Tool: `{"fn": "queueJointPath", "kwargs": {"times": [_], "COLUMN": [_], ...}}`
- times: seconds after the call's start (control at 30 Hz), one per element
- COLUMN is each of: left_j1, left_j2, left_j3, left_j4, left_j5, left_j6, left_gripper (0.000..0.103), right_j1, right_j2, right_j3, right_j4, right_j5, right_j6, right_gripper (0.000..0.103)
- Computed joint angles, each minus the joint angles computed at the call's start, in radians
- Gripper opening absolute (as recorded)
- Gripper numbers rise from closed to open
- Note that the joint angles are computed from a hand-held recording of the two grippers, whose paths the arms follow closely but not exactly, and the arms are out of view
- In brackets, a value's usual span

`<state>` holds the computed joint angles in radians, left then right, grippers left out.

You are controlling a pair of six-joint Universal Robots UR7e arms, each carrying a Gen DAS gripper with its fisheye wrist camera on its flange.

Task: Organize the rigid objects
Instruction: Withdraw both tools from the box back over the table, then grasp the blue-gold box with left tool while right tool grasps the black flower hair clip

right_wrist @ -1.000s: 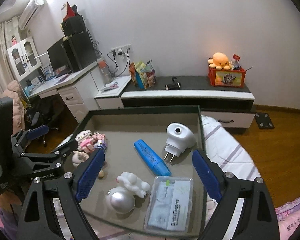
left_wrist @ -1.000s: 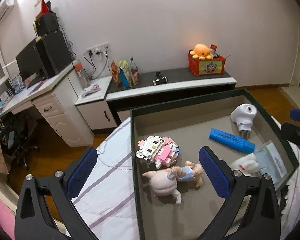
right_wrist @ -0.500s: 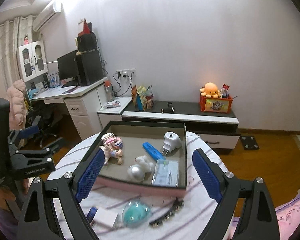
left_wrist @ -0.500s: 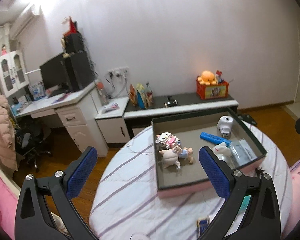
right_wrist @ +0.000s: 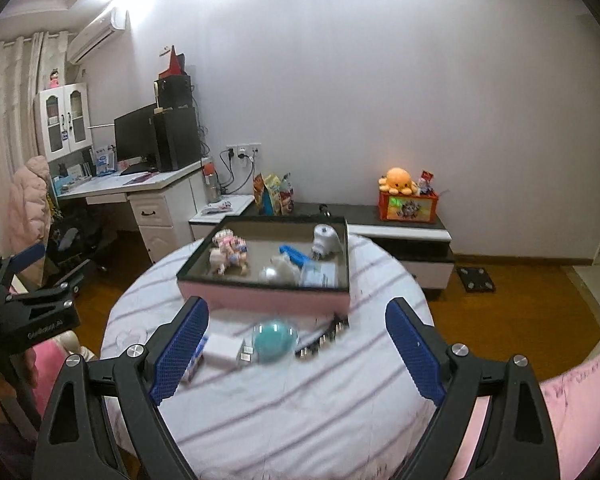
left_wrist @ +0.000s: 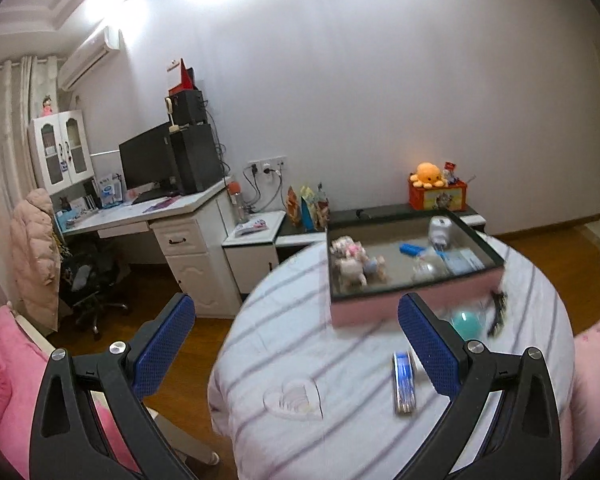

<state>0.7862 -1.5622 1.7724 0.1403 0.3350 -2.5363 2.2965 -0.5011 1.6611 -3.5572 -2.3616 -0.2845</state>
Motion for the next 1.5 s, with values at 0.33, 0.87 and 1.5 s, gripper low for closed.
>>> {"fn": "queueJointPath", "kwargs": {"times": [0.33,0.87,1.5], "left_j1": [-0.051,0.054,0.292], "left_j2": [-0.021,0.136,0.488], "left_j3": [0.085,-0.025,-0.329], "left_j4": [0.091,0.315,0.625], "left_j5": [-0.041,0.085,0.265], "left_j6": [-0.156,-0.356,-0.495], "left_gripper": [0.103,0.103,0.103], "right_j1": [0.022,-0.040,-0.198], "right_j2": [-0.006,-0.007,0.095], "right_j3": [0.078,0.042,-0.208], "right_j4": [-0.053,0.103,0.530], "right_j5": [-0.028,-0.048,0.001], "right_j6": [0.030,0.151,0.287], "right_gripper": [0.092,0.092,0.092]}}
